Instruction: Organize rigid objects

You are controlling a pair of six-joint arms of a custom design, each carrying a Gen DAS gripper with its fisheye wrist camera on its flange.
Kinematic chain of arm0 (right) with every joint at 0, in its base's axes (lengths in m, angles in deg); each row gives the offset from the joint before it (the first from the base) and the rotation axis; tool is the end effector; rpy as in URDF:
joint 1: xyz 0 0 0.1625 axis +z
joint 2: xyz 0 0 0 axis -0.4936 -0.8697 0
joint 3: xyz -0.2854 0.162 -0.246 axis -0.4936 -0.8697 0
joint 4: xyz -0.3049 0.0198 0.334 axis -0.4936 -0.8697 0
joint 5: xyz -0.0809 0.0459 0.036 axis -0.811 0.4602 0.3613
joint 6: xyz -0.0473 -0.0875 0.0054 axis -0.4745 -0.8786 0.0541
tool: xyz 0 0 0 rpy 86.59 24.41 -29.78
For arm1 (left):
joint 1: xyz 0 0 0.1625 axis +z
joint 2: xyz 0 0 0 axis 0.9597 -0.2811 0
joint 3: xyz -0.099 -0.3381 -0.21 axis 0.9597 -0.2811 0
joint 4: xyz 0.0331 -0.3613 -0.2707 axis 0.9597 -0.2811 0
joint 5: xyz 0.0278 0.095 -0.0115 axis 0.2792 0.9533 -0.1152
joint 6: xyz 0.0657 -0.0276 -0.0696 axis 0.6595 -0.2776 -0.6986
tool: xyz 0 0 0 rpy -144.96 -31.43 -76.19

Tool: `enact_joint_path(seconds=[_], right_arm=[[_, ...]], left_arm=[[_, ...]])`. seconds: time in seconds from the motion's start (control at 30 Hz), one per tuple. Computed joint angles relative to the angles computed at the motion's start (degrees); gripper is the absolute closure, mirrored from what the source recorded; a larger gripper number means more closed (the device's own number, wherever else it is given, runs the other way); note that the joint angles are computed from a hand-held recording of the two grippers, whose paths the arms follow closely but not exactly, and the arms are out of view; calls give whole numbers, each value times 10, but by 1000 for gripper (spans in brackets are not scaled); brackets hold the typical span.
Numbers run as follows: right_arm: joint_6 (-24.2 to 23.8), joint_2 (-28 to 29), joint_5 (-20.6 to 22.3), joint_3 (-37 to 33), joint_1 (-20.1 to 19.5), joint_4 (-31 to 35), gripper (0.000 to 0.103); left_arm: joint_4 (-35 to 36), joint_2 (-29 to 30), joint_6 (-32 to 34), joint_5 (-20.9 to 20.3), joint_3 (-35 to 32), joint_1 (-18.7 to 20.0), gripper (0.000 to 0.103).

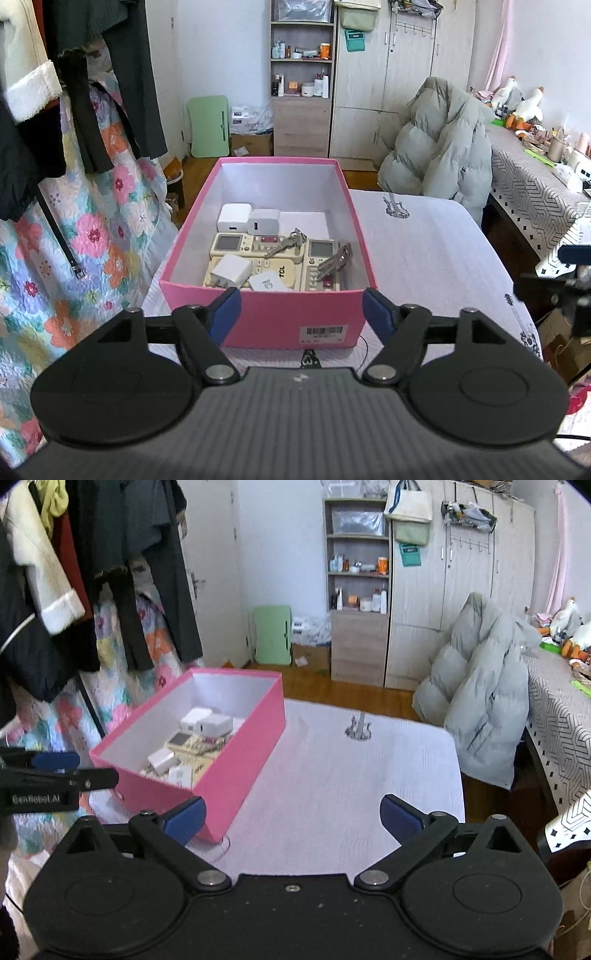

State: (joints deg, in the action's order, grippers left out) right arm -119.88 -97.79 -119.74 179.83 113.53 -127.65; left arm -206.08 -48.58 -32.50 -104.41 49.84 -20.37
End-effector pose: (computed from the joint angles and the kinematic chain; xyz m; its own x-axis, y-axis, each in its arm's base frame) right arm 0.0158 -0.6950 0.3515 -0.7325 0.2054 0.6490 -0.4283 0.6020 -0.6739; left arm -0.3619 -0.7927 -0.0117 -0.6242 0.5205 -0.5826 0.7695 0.5387 -0.3431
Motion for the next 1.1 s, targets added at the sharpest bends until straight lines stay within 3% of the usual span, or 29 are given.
enact_joint_path(seconds=[0.27,0.57,1.1], right_arm=[[11,-13,-5,17,-4,-2,1],[3,-3,-41,14,3,-34,1],[9,-5,-64,13,2,-6,1]], left_arm=[[-13,-4,-3,5,14,-5,5],[9,-5,-11,21,16,-10,5],[36,-3,-24,35,13,-12,5]])
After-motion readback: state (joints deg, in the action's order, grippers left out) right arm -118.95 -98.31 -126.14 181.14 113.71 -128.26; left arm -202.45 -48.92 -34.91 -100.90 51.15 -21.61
